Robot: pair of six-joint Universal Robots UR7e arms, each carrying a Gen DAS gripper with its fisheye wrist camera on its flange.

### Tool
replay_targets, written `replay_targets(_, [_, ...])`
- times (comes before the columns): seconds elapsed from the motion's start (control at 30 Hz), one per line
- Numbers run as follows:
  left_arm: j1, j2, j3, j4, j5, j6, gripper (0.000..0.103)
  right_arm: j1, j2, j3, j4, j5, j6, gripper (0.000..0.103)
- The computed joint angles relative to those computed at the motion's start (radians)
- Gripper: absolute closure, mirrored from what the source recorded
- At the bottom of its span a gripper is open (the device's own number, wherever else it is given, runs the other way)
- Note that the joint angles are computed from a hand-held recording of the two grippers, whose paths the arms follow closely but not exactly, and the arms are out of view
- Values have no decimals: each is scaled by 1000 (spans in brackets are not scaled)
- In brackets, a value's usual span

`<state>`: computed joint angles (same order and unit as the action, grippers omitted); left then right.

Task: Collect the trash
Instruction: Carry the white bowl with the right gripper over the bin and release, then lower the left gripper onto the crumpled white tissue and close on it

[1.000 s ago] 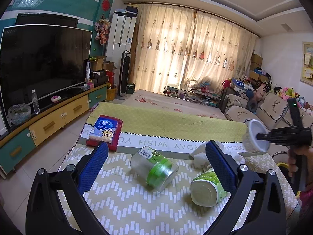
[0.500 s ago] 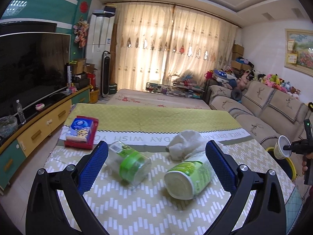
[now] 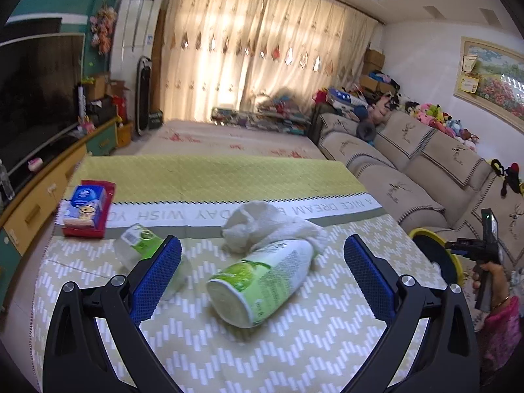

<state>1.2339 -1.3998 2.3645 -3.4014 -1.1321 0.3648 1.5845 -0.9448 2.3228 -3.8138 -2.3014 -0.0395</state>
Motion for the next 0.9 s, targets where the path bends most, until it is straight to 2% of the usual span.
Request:
replay_targets(0.17, [-7, -14, -126, 337, -7, -172, 5, 26, 14, 19, -51, -4, -34, 59])
replay_targets(0.27, [0, 32, -226, 501, -9, -246, 5, 36, 19, 25, -56, 8, -43, 56])
replay_targets(0.5, [-19, 178, -371, 697, 128, -325, 5, 31, 19, 37, -44, 50, -40, 55])
replay_targets(0.77, [-14, 285, -476, 794, 179, -398, 6, 17, 12, 46, -39, 81, -46, 54])
replay_targets(0.9, [1, 319, -522, 854, 166, -446, 20, 14, 5, 53, -42, 95, -53, 54])
